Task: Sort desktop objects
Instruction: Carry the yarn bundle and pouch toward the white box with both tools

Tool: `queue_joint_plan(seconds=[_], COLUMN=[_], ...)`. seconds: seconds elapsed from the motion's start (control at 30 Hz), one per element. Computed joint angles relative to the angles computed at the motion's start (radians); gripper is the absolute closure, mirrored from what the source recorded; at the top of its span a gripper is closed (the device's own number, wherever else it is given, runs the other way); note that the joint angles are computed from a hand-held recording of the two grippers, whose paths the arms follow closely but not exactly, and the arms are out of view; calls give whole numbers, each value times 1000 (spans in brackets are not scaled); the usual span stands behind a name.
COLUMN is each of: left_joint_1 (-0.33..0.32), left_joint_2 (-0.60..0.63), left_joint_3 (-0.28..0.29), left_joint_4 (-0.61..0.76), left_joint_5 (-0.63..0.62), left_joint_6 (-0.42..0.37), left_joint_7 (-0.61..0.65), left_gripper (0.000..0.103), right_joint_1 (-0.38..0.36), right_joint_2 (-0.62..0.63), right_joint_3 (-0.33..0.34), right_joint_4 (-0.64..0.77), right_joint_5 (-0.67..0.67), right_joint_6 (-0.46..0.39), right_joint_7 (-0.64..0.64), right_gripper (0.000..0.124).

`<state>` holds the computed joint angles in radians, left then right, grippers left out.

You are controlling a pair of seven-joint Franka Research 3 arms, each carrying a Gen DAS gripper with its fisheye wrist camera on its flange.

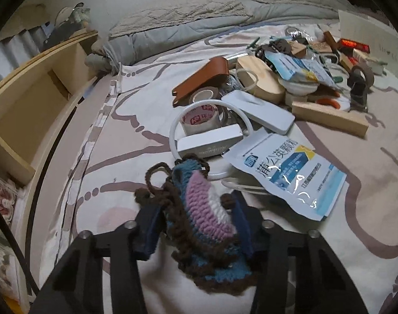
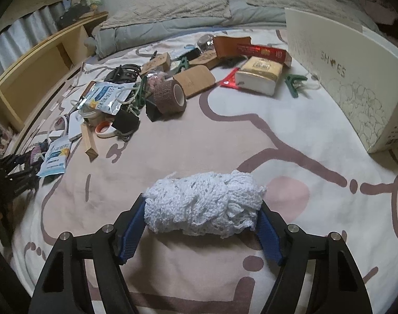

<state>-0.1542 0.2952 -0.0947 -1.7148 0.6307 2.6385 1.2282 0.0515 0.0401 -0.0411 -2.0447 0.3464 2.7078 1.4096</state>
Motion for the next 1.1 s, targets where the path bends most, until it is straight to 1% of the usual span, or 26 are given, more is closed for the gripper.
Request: queue_joint_plan(seconds=[0.03, 0.13, 0.23, 0.37, 0.5, 0.67, 0.77, 1.0, 1.1], left_joint_1=[1, 6, 10, 20, 31, 55, 57, 69, 71], left_joint_2=[-4, -18, -40, -67, -94, -128, -147, -182, -194], left_joint_3=[1, 5, 14, 16, 10, -7, -6, -27, -40], left_joint_4=[-4, -21, -46, -70, -85, -104, -106, -94, -81], left_joint_5=[0, 0, 15, 20, 13, -59, -67, -137, -180], left_joint_6=[8, 39, 78, 110, 118, 157, 175, 223, 235], left_joint_7=[-6, -31, -76, -118, -153, -167, -205, -189, -145], left_gripper=[61, 64, 65, 65, 65, 65, 65, 65, 65], right_joint_1=[1, 3, 5, 5, 3, 3, 4, 10, 14], right_joint_2=[0, -1, -7, -20, -36, -63, -80, -123, -134], right_joint_3=[1, 1, 0, -1, -2, -2, -2, -6, -9], right_joint_4=[-2, -6, -15, -26, -29, -23, -27, -29, -21], right_joint_5=[-2, -9, -29, -43, -70, -13, -5, 39, 62], right_joint_6=[8, 27, 49, 75, 119, 150, 161, 174, 177], right_joint_7=[-2, 0, 17, 24, 15, -48, -65, -109, -128], right_gripper=[48, 49, 50, 50, 50, 50, 50, 50, 50])
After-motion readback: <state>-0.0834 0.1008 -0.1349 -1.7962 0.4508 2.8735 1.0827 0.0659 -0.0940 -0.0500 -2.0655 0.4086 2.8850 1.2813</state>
